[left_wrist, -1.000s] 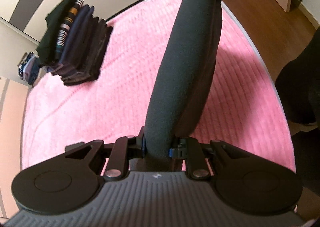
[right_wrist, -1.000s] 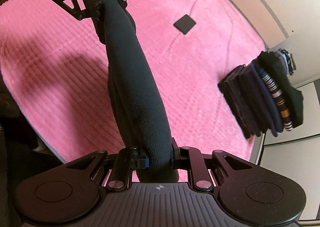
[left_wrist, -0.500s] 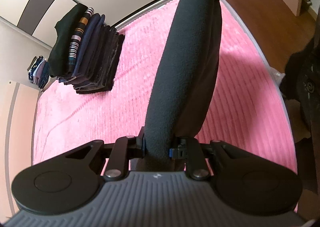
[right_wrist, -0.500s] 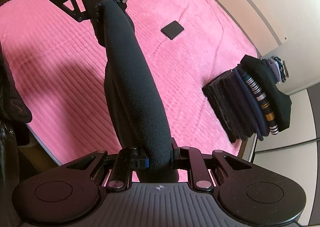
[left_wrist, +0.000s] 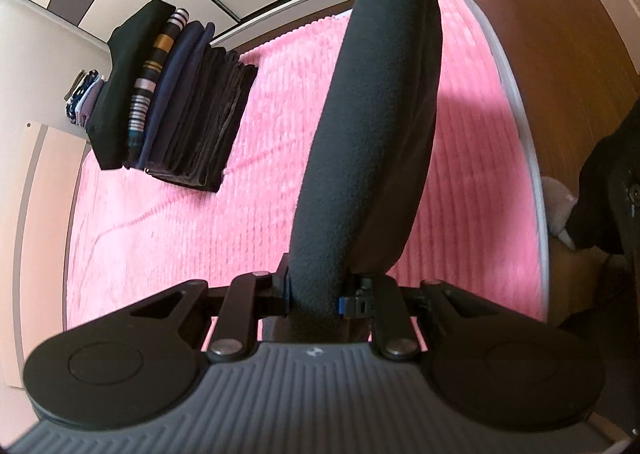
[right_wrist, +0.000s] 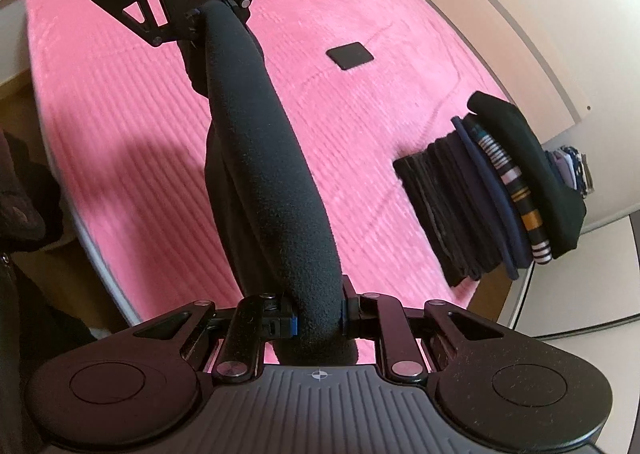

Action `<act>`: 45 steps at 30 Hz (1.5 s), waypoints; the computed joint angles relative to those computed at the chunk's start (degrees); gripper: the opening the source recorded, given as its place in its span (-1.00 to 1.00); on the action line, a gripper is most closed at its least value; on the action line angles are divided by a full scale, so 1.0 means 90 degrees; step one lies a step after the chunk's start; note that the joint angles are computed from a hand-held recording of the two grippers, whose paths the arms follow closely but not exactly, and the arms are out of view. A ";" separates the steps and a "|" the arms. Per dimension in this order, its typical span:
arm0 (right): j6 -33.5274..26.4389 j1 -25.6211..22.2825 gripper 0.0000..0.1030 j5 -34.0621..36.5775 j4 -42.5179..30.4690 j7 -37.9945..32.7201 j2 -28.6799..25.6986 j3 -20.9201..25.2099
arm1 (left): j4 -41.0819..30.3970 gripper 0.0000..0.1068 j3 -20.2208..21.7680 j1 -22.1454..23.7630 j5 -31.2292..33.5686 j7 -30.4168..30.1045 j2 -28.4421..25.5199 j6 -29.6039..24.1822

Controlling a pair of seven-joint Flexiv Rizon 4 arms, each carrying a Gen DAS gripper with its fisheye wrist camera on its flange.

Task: Fold clothes
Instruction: 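Carry the held sweater with both tools toward the stack of folded clothes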

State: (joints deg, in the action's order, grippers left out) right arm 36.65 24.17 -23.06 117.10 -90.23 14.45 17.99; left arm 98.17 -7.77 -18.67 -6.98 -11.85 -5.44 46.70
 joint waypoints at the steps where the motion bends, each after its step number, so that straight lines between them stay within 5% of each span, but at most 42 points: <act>1: 0.0024 -0.0019 -0.68 0.0079 0.0074 -0.0156 0.0104 -0.0060 | -0.0044 -0.69 -0.0030 -0.0054 0.0094 -0.0162 -0.0016 -0.0024; 9: -0.0058 -0.0242 -0.68 0.0399 0.0180 -0.0921 0.0430 -0.0260 | -0.0450 -0.69 -0.0164 -0.0271 0.0321 -0.0551 -0.0254 -0.0210; 18: -0.0099 -0.0598 -0.68 -0.0154 -0.0252 -0.0955 0.0133 -0.0368 | -0.1094 -0.69 -0.0290 -0.0237 -0.0192 -0.0136 -0.0892 0.0112; 24: 0.0213 -0.0799 -0.68 -0.0147 -0.0491 -0.1552 -0.0010 -0.0641 | -0.1947 -0.69 -0.0260 -0.0438 0.0133 -0.0413 -0.1372 0.0101; 32: 0.0966 -0.1070 -0.68 0.1118 -0.0772 -0.3949 -0.0126 -0.1353 | -0.3342 -0.69 0.0175 -0.1297 0.1498 -0.2320 -0.2010 -0.0341; 38: 0.0556 -0.1240 -0.68 0.2686 -0.1373 -0.6461 -0.0179 -0.1953 | -0.4878 -0.69 0.0507 -0.2197 0.2584 -0.4163 -0.2605 -0.1640; 45: -0.0350 -0.1599 -0.68 0.3564 -0.2363 -0.7864 -0.0417 -0.2178 | -0.6555 -0.68 0.0614 -0.2616 0.2865 -0.4414 -0.3288 -0.2696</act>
